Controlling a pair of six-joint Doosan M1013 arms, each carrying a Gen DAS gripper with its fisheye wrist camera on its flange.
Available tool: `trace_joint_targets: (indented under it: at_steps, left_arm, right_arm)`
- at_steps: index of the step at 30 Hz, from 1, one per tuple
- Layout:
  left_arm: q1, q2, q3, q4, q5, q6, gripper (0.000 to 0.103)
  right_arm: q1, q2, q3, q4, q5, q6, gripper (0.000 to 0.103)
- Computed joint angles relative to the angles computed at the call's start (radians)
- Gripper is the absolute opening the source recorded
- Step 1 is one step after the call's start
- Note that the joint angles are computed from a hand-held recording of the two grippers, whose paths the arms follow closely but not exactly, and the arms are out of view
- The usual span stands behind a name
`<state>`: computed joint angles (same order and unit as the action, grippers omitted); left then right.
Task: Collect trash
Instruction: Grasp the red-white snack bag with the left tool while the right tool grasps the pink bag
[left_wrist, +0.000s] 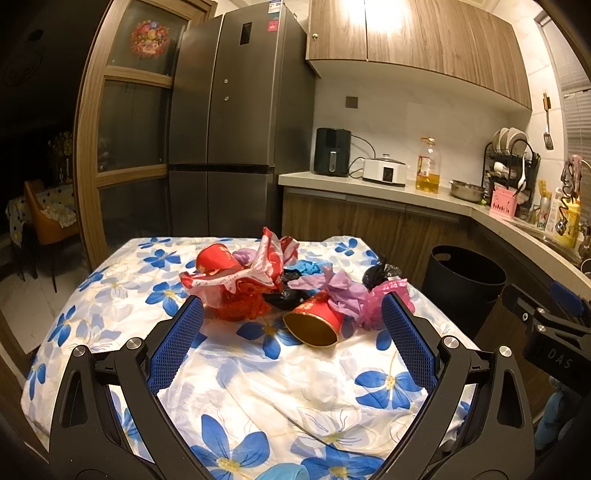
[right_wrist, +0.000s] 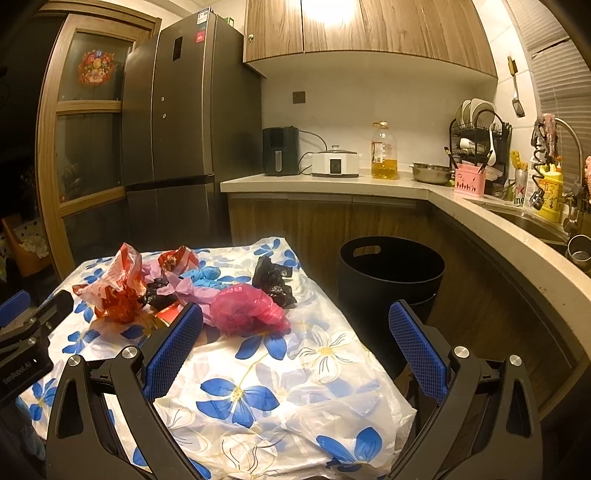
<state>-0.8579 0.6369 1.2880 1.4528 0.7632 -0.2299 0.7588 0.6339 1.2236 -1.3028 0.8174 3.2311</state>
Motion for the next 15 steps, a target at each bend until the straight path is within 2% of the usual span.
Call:
trace_joint_targets:
  at_steps: [11,15]
  left_arm:
    - [0.038,0.040,-0.027,0.077,0.029,-0.061,0.095]
    - [0.059,0.063,-0.055,0.079,0.018,-0.062,0.094]
  right_arm:
    - [-0.032,0.040,-0.035,0.031,-0.067,-0.012,0.098]
    - [-0.047,0.064,-0.060,0.058,-0.100,-0.037,0.098]
